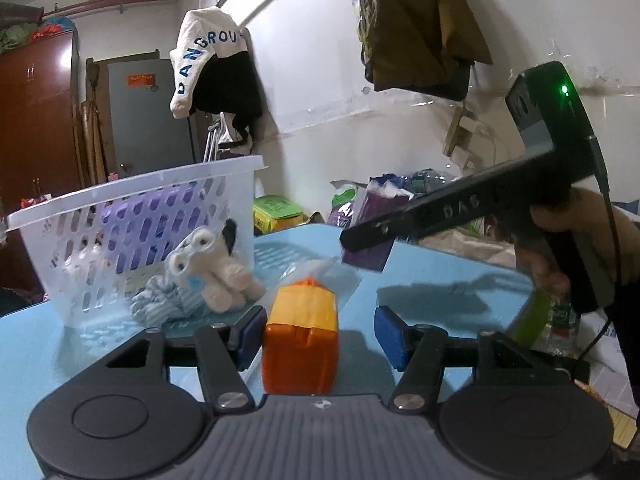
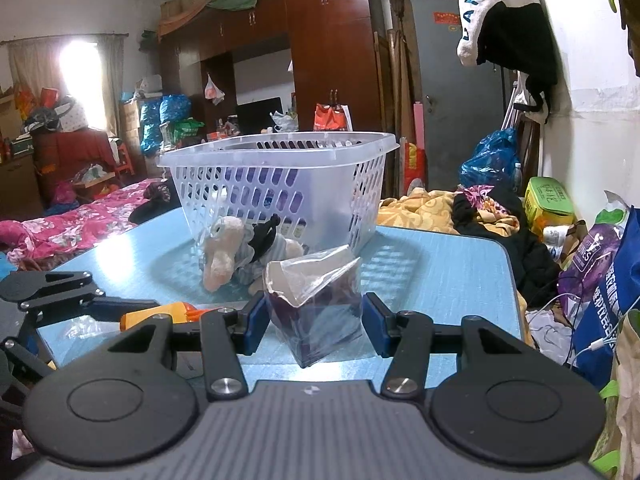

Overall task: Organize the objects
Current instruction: 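Lift the orange item with the left tool while the right tool holds the bagged box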

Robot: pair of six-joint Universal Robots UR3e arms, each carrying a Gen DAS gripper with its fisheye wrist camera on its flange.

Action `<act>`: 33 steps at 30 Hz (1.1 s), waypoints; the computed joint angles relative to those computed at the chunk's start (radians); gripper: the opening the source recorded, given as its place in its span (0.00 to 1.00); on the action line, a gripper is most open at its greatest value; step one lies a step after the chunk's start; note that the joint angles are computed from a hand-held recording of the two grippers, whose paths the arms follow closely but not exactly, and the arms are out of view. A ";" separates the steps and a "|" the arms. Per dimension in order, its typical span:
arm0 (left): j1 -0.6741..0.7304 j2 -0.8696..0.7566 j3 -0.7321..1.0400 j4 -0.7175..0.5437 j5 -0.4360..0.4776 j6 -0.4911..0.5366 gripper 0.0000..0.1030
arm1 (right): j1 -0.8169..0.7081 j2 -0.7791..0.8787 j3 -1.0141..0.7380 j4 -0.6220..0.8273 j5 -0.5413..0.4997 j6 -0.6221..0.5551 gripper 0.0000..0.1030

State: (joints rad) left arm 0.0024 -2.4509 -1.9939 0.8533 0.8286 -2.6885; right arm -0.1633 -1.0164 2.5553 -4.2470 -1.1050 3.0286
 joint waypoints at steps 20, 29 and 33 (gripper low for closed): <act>0.079 0.044 0.009 0.009 -0.137 -0.068 0.41 | -0.036 -0.041 0.030 -0.034 0.042 0.026 0.53; 0.068 0.065 0.006 -0.095 -0.091 0.048 0.41 | 0.011 -0.034 0.006 -0.023 0.010 0.026 0.53; 0.051 0.033 0.041 -0.139 -0.070 0.053 0.41 | 0.002 -0.030 0.014 -0.032 0.015 0.027 0.53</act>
State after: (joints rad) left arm 0.0529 -2.4180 -1.9529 0.7140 0.7585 -2.6350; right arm -0.1613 -1.0461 2.5689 -4.2795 -1.0901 3.0553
